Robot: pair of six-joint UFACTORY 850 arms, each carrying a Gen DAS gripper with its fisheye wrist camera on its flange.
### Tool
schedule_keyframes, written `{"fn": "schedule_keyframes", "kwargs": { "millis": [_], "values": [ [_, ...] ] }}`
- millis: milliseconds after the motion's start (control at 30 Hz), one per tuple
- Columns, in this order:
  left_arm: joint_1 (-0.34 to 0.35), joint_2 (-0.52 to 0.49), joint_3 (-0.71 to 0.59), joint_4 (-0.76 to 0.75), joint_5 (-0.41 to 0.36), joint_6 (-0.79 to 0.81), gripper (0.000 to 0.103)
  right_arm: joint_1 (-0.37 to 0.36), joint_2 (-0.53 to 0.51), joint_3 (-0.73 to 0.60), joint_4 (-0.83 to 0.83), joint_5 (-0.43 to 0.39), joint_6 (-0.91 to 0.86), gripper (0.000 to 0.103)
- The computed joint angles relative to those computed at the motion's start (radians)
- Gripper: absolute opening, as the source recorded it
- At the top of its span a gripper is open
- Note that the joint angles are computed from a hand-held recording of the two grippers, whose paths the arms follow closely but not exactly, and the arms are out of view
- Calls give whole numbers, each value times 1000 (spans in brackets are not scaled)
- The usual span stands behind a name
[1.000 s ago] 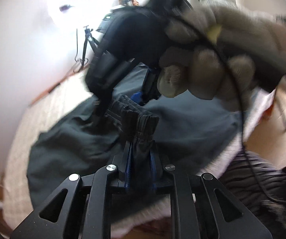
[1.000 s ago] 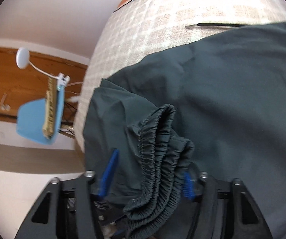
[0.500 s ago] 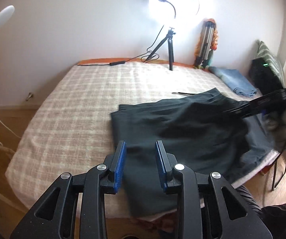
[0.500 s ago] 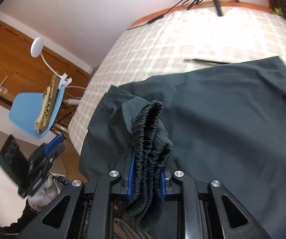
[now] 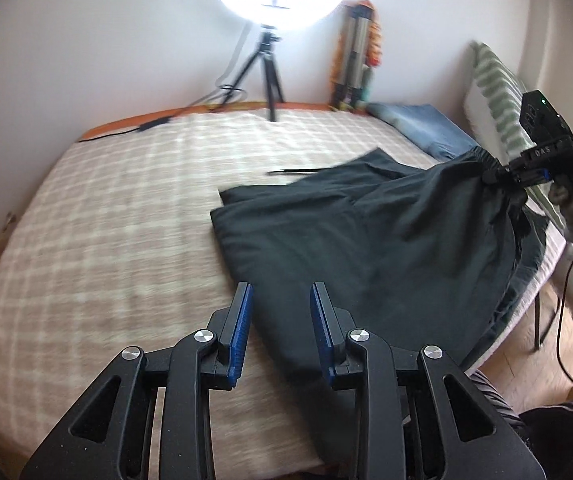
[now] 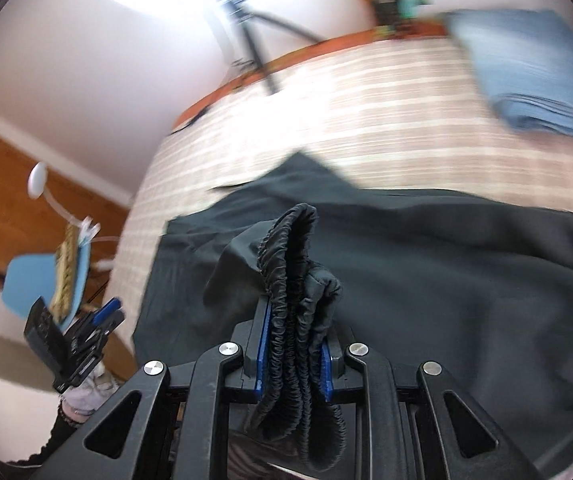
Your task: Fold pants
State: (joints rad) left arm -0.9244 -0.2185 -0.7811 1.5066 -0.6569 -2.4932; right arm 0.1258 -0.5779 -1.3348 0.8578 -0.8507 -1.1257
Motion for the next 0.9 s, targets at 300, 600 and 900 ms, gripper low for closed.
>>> {"fn": "schedule_keyframes", "kwargs": {
  "millis": [300,600,900],
  "values": [
    [32,-74,-93,44,93,45,28,-118,-56,-96,-106,30,78,19],
    [46,-117,-148,34,132,102,31,-179,-80,-147,-173,71,137,19],
    [48,-126,-152,7,173,108,33,-193,-109,-180,-219,129,172,19]
  ]
}}
